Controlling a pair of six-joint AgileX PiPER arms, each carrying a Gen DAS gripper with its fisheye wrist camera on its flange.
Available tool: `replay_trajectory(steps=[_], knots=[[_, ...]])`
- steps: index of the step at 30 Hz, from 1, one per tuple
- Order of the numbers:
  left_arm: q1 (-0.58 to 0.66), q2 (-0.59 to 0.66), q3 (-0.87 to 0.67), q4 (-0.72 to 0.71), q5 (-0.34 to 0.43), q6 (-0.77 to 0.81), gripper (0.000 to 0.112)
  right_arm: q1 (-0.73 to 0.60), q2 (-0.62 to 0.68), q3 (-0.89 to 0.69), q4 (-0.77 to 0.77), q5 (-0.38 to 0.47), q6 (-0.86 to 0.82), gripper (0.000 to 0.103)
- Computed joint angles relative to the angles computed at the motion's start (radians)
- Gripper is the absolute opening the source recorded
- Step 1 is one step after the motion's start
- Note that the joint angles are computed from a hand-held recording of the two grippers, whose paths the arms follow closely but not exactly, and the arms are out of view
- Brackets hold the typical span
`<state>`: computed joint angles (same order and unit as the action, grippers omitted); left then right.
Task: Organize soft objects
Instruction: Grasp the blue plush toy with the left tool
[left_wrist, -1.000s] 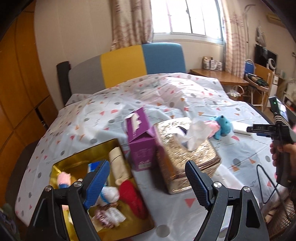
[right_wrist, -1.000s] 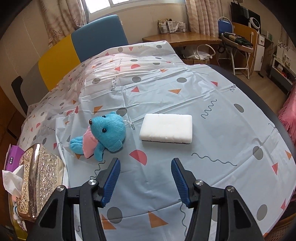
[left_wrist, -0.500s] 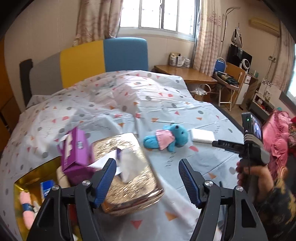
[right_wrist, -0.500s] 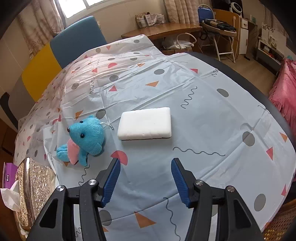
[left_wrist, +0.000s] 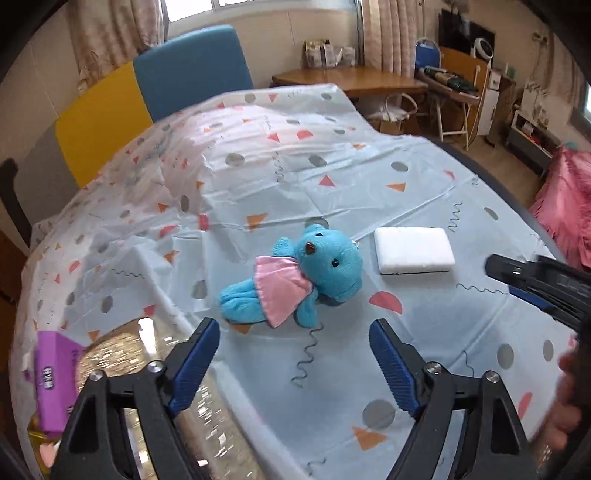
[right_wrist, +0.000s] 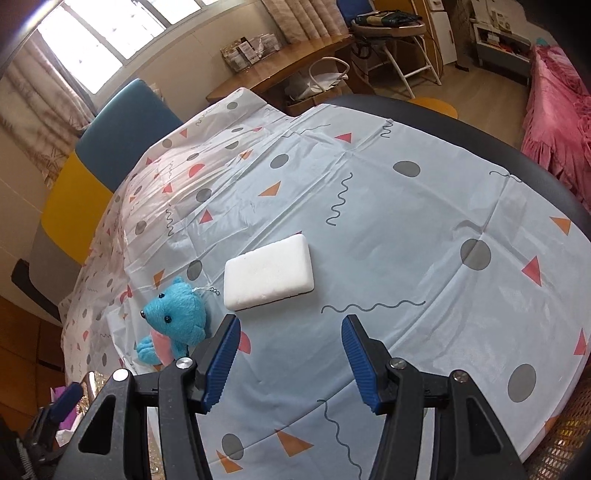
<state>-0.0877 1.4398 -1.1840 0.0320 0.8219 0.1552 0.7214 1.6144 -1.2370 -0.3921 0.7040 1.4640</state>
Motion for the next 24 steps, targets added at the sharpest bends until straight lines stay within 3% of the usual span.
replay_trajectory(steps=[10,14,15,16,19,24], knots=[[-0.123,0.248,-0.112,0.208,-0.09,-0.259,0.092,-0.047,-0.031,0.06,0.119,-0.099,-0.048,0.058],[-0.118,0.331,-0.166,0.194,-0.095,-0.272,0.092,-0.048,-0.03,0.061,0.136,-0.109,-0.064,0.058],[-0.114,0.341,-0.171,0.174,-0.098,-0.257,0.089,-0.048,-0.027,0.058,0.143,-0.109,-0.07,0.058],[-0.113,0.351,-0.176,0.16,-0.096,-0.242,0.073,-0.05,-0.026,0.06,0.151,-0.115,-0.08,0.058],[-0.084,0.323,-0.133,0.043,-0.132,-0.133,0.056,-0.046,-0.022,0.058,0.147,-0.11,-0.08,0.058],[-0.048,0.176,0.005,-0.125,-0.152,0.013,0.052,-0.04,-0.024,0.059,0.127,-0.116,-0.074,0.058]])
